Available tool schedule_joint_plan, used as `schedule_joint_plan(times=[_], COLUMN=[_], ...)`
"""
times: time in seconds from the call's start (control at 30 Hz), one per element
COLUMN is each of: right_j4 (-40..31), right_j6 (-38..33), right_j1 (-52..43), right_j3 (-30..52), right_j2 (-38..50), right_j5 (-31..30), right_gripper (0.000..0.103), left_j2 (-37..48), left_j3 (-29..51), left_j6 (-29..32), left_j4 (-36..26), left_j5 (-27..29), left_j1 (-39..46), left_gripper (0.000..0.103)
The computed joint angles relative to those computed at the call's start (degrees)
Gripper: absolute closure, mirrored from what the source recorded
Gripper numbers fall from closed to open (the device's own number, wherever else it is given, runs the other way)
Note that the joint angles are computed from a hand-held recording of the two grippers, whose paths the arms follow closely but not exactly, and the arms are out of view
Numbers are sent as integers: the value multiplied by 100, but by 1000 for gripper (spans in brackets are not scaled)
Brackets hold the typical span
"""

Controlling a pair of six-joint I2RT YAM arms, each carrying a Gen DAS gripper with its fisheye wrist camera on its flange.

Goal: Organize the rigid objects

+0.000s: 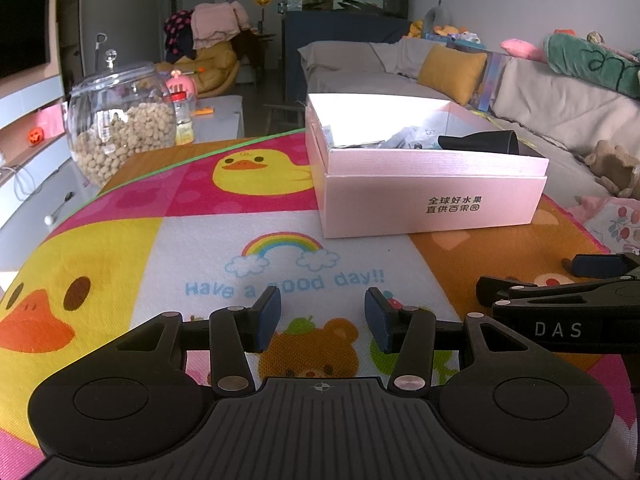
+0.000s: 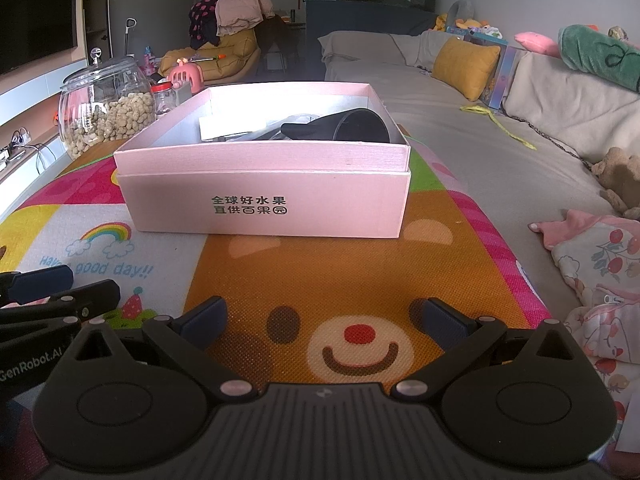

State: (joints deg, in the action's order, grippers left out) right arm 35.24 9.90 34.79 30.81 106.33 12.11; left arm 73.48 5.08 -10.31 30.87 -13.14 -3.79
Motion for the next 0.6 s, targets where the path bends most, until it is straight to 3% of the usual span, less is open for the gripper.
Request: schedule_joint_plan(times=[0.6], right_j4=[1], right_j6=[0], right_j1=[-2], right_j3=[-1], right_j2=[0], right_j5=[-3], right_gripper=[0], left_j2=[47], left_j3=[-4], left_j6=[12], left_j4=[54], left_j5=[44], left_j1=[47], left_gripper=[51])
